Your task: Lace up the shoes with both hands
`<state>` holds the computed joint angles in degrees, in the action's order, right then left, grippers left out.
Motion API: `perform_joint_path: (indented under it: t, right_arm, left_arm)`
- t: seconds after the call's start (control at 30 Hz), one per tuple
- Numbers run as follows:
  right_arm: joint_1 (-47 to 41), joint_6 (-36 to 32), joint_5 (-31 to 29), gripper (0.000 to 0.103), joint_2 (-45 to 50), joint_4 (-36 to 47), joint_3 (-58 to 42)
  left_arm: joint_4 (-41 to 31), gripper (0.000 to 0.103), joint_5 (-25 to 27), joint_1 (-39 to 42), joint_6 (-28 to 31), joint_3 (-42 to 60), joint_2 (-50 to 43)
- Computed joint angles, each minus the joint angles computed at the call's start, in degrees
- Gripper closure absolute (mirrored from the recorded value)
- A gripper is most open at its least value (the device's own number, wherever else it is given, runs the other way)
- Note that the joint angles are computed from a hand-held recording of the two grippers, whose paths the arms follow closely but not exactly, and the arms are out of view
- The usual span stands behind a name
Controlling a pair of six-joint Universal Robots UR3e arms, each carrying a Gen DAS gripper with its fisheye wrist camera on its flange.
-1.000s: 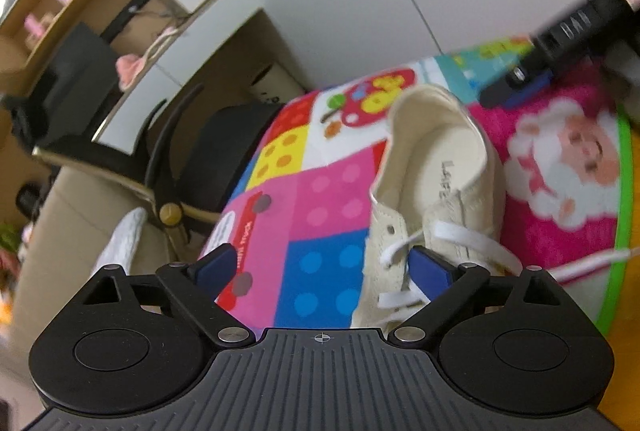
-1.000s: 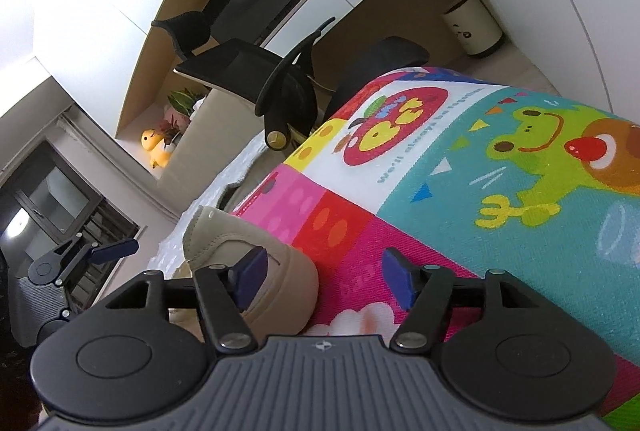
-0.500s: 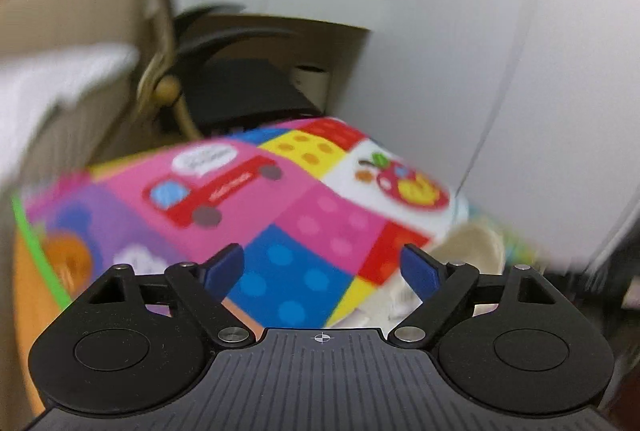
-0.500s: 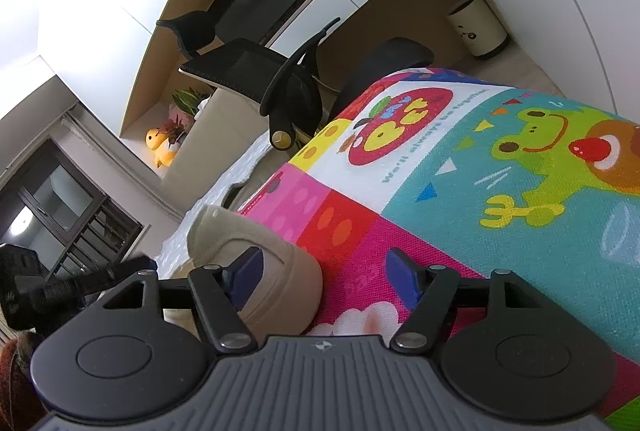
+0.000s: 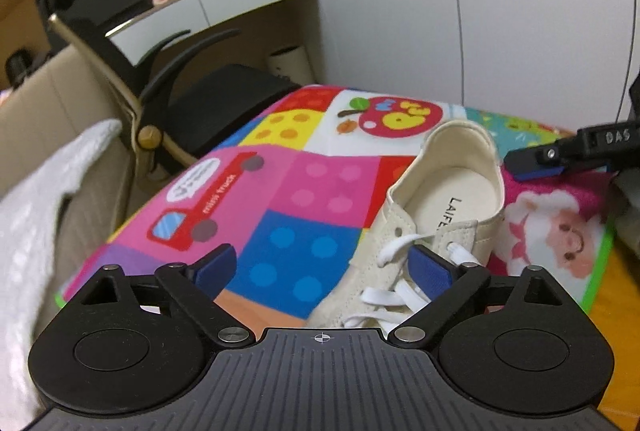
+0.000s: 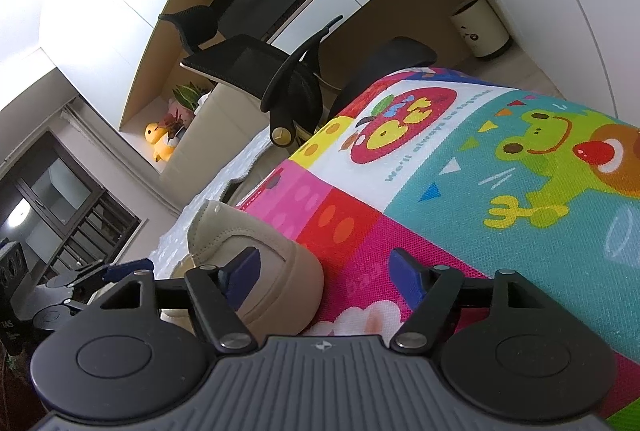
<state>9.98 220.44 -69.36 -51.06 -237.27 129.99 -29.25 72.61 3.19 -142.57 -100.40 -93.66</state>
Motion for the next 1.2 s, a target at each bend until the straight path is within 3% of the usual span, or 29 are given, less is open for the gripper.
perform_joint_path:
  t: [0.2,0.33,0.5,0.63,0.8,0.87,0.93,1.07,1.13,1.2]
  right_arm:
    - [-0.20,-0.13,0.43,0.030,0.11,-0.41,0.20]
    - [-0.22,-0.10,0.59,0.029,0.16,-0.60,0.23]
    - [-0.46,0.66,0.89,0.029,0.80,-2.25,0.57]
    - [-0.71,0.62,1.69,0.026,1.18,-3.10,0.64]
    - [-0.66,0.28,1.94,0.025,0.47,-2.16,0.69]
    - [0.71,-1.59,-0.97,0.029,-3.27,3.88,0.80]
    - [2.69,-5.28,-4.91,0.052,-8.61,11.94,0.58]
    - [3.01,-11.69,-3.36,0.053,-19.66,21.62,-0.65]
    - [1.64,-14.75,3.03,0.053,-25.11,32.80,-5.18]
    - [-0.04,-16.56,12.79,0.049,-26.54,47.08,-13.31]
  left_arm:
    - [-5.70,0.004,3.60,-2.63,6.79,6.38,-2.53]
    - [-17.06,0.003,3.13,-2.62,9.97,16.26,-6.92]
    - [-32.34,0.003,-5.92,3.89,2.73,24.92,-9.94]
    - [-32.11,0.003,-9.76,6.59,0.12,20.92,-8.35]
    - [-28.84,0.002,-5.70,3.55,2.52,20.90,-8.10]
    - [-26.20,0.002,-7.35,4.54,0.65,18.96,-6.93]
    - [-20.52,0.003,-13.83,8.74,-5.86,13.74,-4.04]
    - [-11.05,0.003,-32.90,21.83,-22.79,0.70,1.98]
    - [-11.02,0.003,-37.74,26.10,-20.82,-7.33,7.10]
    - [-10.62,0.003,-38.02,27.65,-15.82,-15.59,13.30]
